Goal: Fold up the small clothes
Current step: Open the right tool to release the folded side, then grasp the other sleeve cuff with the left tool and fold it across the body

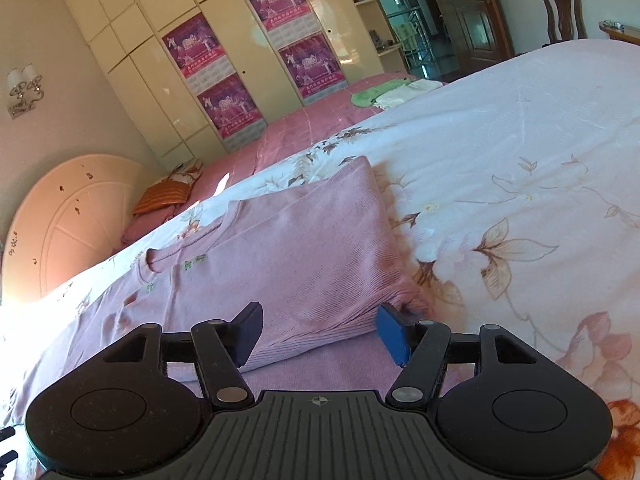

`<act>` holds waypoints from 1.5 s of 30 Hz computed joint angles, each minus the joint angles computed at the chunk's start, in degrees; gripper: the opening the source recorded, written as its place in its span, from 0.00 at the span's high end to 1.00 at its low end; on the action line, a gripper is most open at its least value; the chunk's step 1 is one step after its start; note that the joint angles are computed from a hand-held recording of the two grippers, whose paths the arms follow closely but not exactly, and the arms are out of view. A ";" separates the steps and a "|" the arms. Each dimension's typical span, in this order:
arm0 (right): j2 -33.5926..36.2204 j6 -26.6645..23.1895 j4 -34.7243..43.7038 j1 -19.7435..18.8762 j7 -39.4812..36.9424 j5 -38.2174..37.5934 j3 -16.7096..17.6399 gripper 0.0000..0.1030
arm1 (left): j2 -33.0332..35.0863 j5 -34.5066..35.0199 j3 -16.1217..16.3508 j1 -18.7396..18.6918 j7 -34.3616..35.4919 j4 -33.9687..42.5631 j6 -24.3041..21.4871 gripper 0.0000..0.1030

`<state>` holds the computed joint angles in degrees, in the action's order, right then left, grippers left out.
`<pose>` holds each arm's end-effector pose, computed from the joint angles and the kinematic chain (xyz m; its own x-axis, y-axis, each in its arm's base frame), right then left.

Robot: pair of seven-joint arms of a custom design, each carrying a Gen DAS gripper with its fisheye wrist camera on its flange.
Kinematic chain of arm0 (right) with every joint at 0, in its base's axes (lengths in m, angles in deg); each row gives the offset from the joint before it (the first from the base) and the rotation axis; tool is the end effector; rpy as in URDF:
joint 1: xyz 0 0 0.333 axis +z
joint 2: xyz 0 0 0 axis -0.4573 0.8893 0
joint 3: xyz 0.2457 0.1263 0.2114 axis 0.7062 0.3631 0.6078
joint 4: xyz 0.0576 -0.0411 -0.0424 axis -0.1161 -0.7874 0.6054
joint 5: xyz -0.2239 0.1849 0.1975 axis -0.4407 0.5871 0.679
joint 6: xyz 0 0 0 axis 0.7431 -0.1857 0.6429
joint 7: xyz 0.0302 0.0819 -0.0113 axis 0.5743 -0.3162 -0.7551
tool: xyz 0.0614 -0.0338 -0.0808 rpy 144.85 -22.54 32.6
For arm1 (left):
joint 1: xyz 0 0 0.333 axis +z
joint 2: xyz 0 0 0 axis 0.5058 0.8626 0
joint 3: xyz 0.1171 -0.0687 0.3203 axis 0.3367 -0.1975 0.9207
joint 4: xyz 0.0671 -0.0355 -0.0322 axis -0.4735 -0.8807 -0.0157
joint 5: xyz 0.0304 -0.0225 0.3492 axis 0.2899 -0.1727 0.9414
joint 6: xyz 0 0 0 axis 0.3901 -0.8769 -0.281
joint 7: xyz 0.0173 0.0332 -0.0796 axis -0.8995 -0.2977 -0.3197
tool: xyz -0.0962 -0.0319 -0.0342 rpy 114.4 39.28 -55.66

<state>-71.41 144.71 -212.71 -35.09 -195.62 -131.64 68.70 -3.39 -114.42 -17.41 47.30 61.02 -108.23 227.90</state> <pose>0.4020 0.1409 0.5115 -0.5238 -0.7195 -0.4560 -0.3253 0.6637 -0.6735 0.6356 0.0980 0.4657 0.1757 -0.8539 0.4898 -0.6147 -0.4838 -0.6229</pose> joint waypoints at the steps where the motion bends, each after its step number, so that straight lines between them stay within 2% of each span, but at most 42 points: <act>1: 0.98 -0.97 0.96 1.00 0.17 0.15 0.10 0.39 | 0.80 -1.00 0.16 0.85 -0.91 1.39 -0.77 0.41; 6: 5.98 -6.04 6.70 5.57 0.59 1.54 -0.32 0.38 | 6.85 -2.56 0.67 3.65 -8.25 10.47 -5.15 0.41; 10: 8.54 -9.60 10.58 8.02 3.46 2.81 -2.15 0.38 | 11.97 -4.33 -1.28 6.03 -9.06 17.30 -6.71 0.41; 18: 11.15 -15.48 15.29 14.40 3.24 4.51 -5.66 0.38 | 19.59 -0.43 -4.47 7.62 -10.23 27.48 -7.66 0.43; 20: 11.94 -16.51 15.93 16.25 1.87 5.95 -6.64 0.38 | 21.16 1.63 -4.74 7.44 -11.05 29.62 -7.92 0.48; 21: 12.33 -17.03 16.21 17.17 1.30 6.61 -7.11 0.39 | 21.90 3.73 -4.07 6.84 -12.41 30.72 -8.26 0.62; 22: 12.75 -17.58 16.53 18.09 0.65 7.32 -7.59 0.39 | 22.55 5.72 -3.29 6.27 -14.31 31.69 -8.64 0.82; 23: 13.06 -18.17 16.79 18.99 0.15 7.94 -8.08 0.39 | 23.31 8.15 -2.69 5.97 -17.10 32.70 -9.16 0.89; 24: 13.27 -18.73 16.99 19.85 -0.07 8.29 -8.55 0.39 | 23.22 7.35 -4.09 7.18 -16.87 32.15 -8.87 0.90; 25: 13.42 -19.18 17.14 20.67 -0.17 8.37 -9.03 0.39 | 22.75 4.98 -7.49 9.06 -12.63 31.09 -6.72 0.90; 27: 13.67 -19.97 17.49 22.00 -0.84 8.44 -9.71 0.39 | 20.62 1.41 -13.79 12.09 0.66 28.28 -3.13 0.91; 30: 13.98 -20.32 17.72 23.19 -1.62 8.09 -10.44 0.39 | 16.56 -3.17 -19.16 14.25 14.58 24.10 -6.28 0.91; 33: 14.42 -19.88 17.73 23.93 -1.15 7.47 -10.84 0.39 | 12.74 -5.90 -21.65 13.32 23.52 20.04 -9.90 0.91; 37: 15.12 -17.99 18.01 24.42 -0.24 6.44 -11.43 0.39 | 9.64 -8.34 -22.64 9.32 26.55 16.26 -13.63 0.91; 42: 15.44 -14.72 18.08 24.35 -0.79 4.85 -12.28 0.39 | 8.15 -7.80 -22.03 0.75 28.18 13.22 -14.71 0.91; 45: 14.64 -12.70 17.14 23.86 0.50 4.03 -12.63 0.39 | 8.53 -5.14 -19.87 -5.60 27.69 13.19 -13.10 0.93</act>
<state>-56.77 132.01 -195.56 -11.23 -195.12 -127.61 56.08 5.14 -119.56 -37.28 41.70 88.71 -95.04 214.80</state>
